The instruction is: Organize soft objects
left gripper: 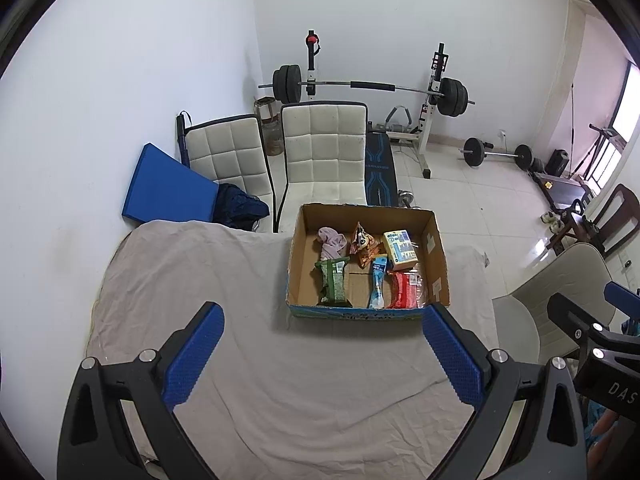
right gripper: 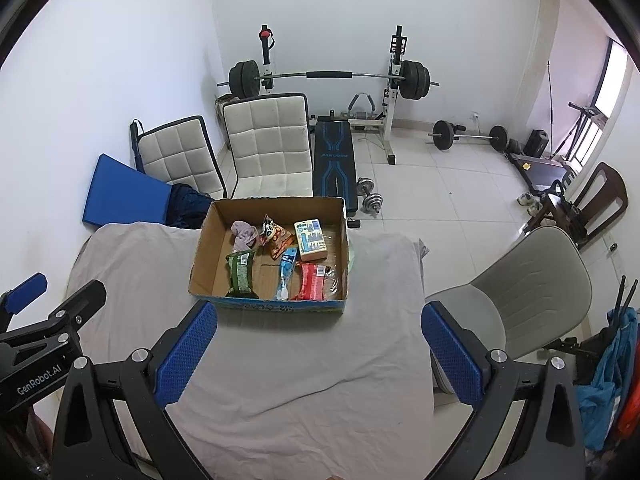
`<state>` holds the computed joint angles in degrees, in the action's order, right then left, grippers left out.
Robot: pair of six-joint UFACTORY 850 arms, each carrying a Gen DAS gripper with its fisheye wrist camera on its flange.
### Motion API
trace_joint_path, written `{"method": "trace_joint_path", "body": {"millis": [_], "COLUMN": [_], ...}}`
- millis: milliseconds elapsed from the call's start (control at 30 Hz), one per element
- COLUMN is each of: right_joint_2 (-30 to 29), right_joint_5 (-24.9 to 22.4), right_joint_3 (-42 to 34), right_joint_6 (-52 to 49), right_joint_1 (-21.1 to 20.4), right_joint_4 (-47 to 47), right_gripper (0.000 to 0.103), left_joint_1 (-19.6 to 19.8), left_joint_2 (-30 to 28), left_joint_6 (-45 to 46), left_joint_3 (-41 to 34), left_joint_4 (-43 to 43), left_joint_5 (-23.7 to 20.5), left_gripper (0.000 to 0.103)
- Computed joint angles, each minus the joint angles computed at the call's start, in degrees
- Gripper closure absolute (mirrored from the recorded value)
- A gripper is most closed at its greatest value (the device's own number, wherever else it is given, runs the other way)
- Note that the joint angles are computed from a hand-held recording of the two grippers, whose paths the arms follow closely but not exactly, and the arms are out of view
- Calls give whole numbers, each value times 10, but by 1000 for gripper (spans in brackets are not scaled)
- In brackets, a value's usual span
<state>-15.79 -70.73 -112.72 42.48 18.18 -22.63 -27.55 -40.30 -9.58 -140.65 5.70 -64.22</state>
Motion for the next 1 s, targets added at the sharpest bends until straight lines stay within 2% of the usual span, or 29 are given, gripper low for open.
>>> {"method": "trace_joint_path", "body": {"millis": [1000], "right_joint_2": [10], "right_joint_5": [5], "right_joint_3": [14], "right_joint_6": [24], "right_joint_1": [8], "right_joint_4": [-16], "right_gripper": [0], "left_joint_1": [-3], "left_joint_2": [14], "left_joint_6": [-11], "left_joint_3": [16], "left_joint_4": [-1], "left_joint_5": [10], "left_gripper": [1]}}
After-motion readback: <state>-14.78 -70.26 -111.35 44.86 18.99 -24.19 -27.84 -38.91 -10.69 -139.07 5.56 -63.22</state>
